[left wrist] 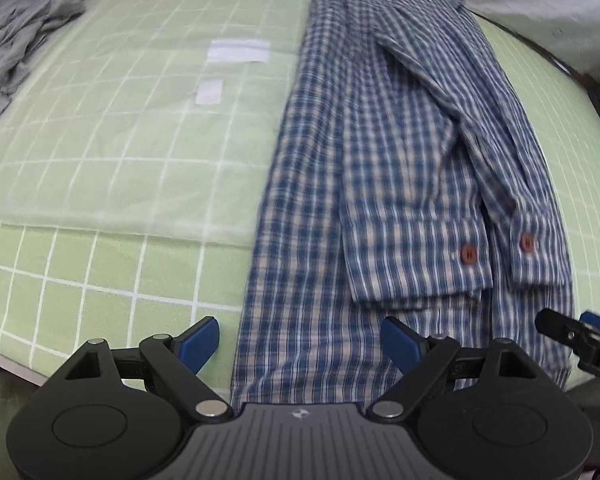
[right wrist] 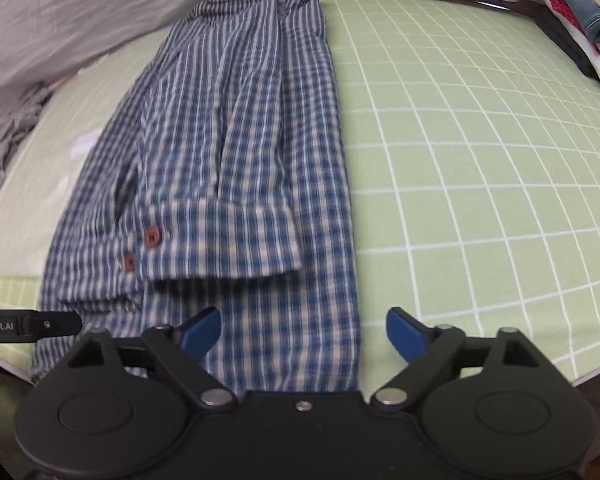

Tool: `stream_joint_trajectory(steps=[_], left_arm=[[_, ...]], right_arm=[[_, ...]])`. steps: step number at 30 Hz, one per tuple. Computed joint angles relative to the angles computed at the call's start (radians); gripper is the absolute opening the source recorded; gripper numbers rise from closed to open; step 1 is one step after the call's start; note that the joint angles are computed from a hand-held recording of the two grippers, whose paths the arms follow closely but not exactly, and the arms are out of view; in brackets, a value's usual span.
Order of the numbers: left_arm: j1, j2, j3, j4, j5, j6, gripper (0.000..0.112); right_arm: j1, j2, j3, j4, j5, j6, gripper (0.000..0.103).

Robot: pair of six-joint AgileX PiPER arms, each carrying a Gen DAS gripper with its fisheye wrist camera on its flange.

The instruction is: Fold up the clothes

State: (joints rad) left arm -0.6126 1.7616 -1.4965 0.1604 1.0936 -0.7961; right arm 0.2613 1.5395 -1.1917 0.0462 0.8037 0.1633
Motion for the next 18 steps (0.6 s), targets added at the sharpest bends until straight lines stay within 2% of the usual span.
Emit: stream_joint_trajectory(steps=[5,10,12,15,17,18], left_arm=[[-0.049,0.008,0.002,0.048,0.013,0.002,0.092],[-0.105,0.015,0.009,0.091,0.023,-0.006,0.095],[-0.124,0.011,0.021,0.107,0.009,-0.024,0.095],[-0.146,0.001,0.042,0.131,-0.014,-0.053,0.095],[-0.149,0.001,0.045,0.142,-0.029,-0.053,0.091],[-0.153,-0.005,0.051,0.15,-0.037,-0.056,0.084]], right_arm=[[0.025,-0.003,0.027,-0.007,0.005,0.001,0.099],[0.081,-0.001,0.034,-0.094,0.012,0.049,0.1],[0.112,0.008,0.028,-0.145,0.028,0.076,0.1],[0.122,0.005,0.031,-0.145,0.032,0.067,0.101],[0.123,0.002,0.032,-0.138,0.029,0.052,0.098],[0.123,-0.005,0.036,-0.131,0.023,0.035,0.096]])
